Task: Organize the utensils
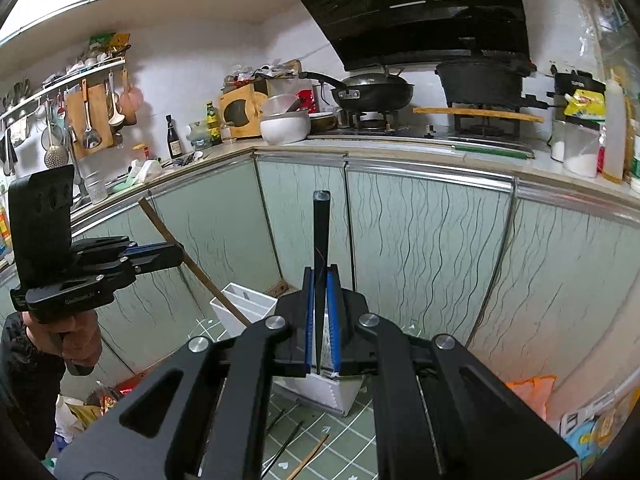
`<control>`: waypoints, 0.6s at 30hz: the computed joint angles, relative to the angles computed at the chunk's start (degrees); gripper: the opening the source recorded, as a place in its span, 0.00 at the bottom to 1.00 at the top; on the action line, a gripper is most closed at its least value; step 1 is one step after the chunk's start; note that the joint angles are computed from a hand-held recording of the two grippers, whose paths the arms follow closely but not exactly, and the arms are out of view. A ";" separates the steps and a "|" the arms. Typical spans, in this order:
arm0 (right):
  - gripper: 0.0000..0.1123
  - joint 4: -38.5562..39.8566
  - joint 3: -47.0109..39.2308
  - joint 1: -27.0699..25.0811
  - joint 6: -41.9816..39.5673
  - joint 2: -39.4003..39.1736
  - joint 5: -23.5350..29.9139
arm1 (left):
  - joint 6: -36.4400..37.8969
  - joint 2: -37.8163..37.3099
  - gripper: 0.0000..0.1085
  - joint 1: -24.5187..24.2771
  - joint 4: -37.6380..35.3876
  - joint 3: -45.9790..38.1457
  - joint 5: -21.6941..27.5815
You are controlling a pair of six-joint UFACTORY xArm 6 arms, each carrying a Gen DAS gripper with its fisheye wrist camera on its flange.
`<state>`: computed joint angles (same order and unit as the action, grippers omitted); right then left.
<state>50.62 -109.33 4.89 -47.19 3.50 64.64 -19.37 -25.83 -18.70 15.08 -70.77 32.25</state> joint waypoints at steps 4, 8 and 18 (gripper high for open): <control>0.05 -1.09 -4.92 0.59 0.49 3.72 1.11 | 3.56 2.73 0.07 0.81 -2.13 -2.28 0.50; 0.05 -1.71 -6.84 1.20 0.08 6.11 1.41 | 6.36 4.89 0.07 1.54 -4.48 -3.09 0.46; 0.05 -1.66 -3.28 1.82 -1.53 8.27 0.76 | 10.23 7.88 0.07 2.33 -7.96 -1.43 -0.71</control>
